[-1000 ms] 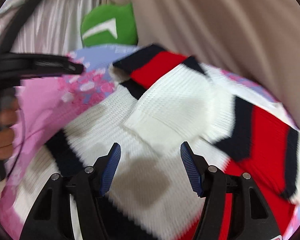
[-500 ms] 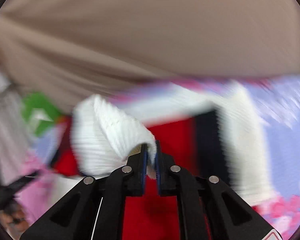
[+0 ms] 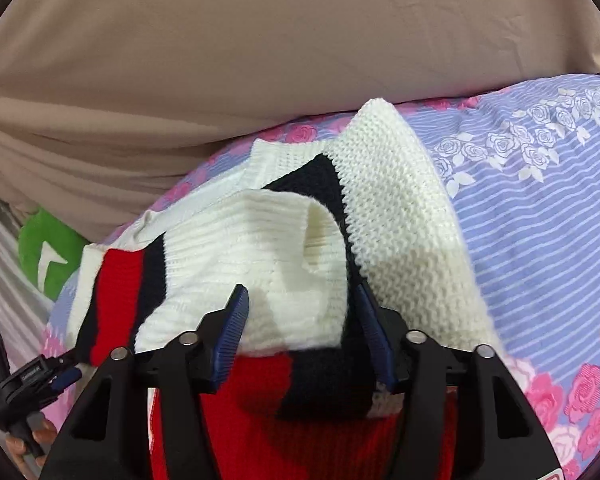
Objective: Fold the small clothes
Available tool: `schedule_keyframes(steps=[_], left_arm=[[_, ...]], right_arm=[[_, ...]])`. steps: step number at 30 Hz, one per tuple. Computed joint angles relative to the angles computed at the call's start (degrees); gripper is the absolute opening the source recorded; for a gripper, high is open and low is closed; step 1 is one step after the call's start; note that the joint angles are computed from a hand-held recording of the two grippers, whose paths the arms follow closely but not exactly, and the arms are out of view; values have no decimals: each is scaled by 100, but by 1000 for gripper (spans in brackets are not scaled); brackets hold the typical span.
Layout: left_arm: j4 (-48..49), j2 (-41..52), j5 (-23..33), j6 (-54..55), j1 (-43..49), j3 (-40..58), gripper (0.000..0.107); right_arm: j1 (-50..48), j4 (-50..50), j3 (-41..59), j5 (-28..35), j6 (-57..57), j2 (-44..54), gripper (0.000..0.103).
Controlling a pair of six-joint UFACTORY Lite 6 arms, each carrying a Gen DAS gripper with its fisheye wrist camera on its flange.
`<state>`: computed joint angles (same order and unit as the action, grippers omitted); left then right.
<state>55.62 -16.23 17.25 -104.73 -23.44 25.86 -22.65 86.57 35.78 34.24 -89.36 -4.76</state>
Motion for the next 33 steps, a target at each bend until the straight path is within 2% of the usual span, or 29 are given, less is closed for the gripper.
schedule_keyframes(steps=[1,3,5,6,8,10,11,12,13,14,15,16,18,20,22,23,24,26,27,28,30,31,33], left_arm=[[-9,292,-11,25,89,163,41],[70,545,-75,0,227,319,22],[134,493,-5,-56,248,368,15],[286,410,136,-194,185,360,15],[441,303,206,-319,109,280,17],[534,250,47,-361,68,174,25],[587,223,79,-449,-9,132,25],[855,175,221,-777,-168,65,26],[1018,152,330,-944,-226,24,31],[1059,45,496,-1042,-355,-33,34],[1050,-172,694,-1061,-469,-135,39],[1012,-345,828,-1037,-523,-213,45],[929,-686,985,-936,-485,-362,57],[907,-607,906,-850,-278,-309,60],[830,-258,274,-595,227,-179,60],[683,-32,17,-348,435,-45,59],[541,182,-98,-224,504,67,56],[683,409,227,-484,358,264,42],[686,394,321,-493,340,308,30],[618,257,335,-399,398,288,25],[611,-48,354,-359,527,155,23],[667,-174,416,-376,607,73,22],[1039,-118,410,-634,727,-13,22]], right_arm=[[-25,-213,52,138,91,-14,10],[-207,-233,-4,832,-36,-412,6],[-921,-252,-258,1887,-180,-1329,6],[-1256,-270,-291,2199,-159,-1565,5],[-1662,-251,-153,2103,-155,-1318,5],[-1259,-390,273,1096,-302,-235,5],[-1025,-553,467,665,-194,233,6],[-905,-527,442,475,-265,461,7],[-930,-450,357,525,-329,449,8],[-1122,-335,136,814,-526,208,13],[-1355,-283,-31,1135,-708,19,13],[-1523,-311,-135,1338,-767,-106,19],[-2089,-613,-240,1672,-763,-229,60],[-2100,-633,-324,1579,-733,-217,62],[-1927,-596,-452,1402,-873,-335,62],[-1771,-541,-508,1282,-892,-428,59],[-1433,-411,-504,1049,-831,-437,41],[-950,-549,-344,724,-503,-452,7],[-922,-467,-407,818,-453,-717,7],[-1100,-433,-485,1146,-501,-1040,7],[-1594,-437,-555,1946,-449,-1507,6],[-1760,-381,-571,2090,-522,-1541,6],[-1611,-269,-439,1658,-739,-1067,6]])
